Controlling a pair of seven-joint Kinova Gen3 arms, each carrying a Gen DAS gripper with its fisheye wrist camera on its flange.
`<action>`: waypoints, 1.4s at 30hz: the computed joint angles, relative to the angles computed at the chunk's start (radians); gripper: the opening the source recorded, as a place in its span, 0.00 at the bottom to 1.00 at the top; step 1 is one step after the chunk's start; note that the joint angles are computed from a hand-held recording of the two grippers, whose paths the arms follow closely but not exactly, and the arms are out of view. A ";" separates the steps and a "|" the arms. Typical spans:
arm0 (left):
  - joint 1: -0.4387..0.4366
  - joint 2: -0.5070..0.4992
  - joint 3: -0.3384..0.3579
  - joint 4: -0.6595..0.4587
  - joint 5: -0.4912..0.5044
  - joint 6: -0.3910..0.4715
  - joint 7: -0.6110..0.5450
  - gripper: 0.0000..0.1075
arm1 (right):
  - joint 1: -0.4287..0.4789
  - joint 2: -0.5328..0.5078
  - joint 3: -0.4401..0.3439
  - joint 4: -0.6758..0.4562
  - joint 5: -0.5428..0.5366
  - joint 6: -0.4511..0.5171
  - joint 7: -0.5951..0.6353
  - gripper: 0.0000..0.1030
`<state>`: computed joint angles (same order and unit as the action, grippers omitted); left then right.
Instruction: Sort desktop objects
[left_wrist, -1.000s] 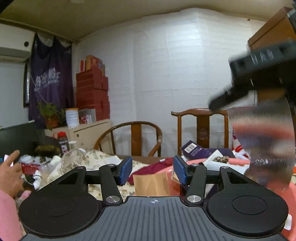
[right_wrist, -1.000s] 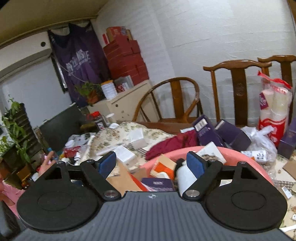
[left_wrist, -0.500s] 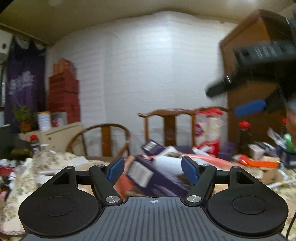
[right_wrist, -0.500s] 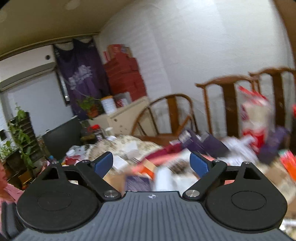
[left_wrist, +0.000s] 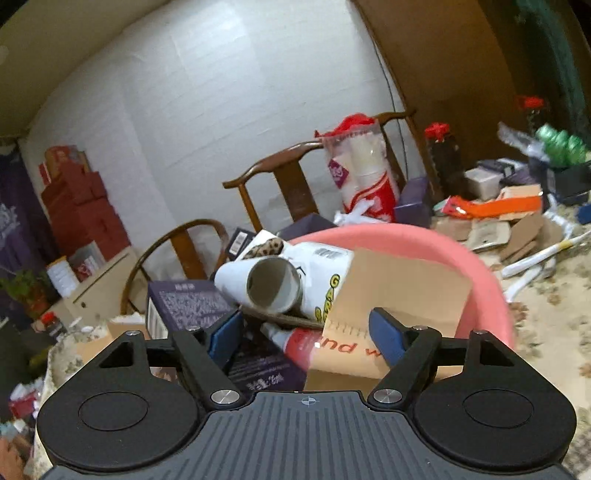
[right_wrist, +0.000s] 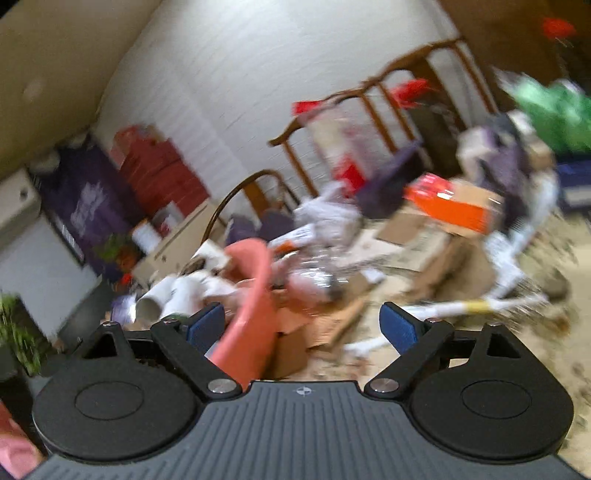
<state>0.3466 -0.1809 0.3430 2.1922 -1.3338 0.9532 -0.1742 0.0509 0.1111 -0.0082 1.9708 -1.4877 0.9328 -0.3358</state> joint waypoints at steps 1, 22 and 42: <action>0.002 0.009 -0.026 -0.014 0.003 -0.016 -0.018 0.77 | 0.012 0.018 0.009 0.007 -0.019 0.009 0.004 0.91; 0.025 0.314 -0.187 -0.394 0.228 0.064 -0.403 0.86 | 0.056 0.041 0.029 0.053 -0.098 0.074 0.107 0.91; -0.079 -0.165 -0.045 -0.145 0.346 -0.047 -0.385 0.86 | 0.077 0.059 0.029 0.053 -0.109 0.114 0.071 0.91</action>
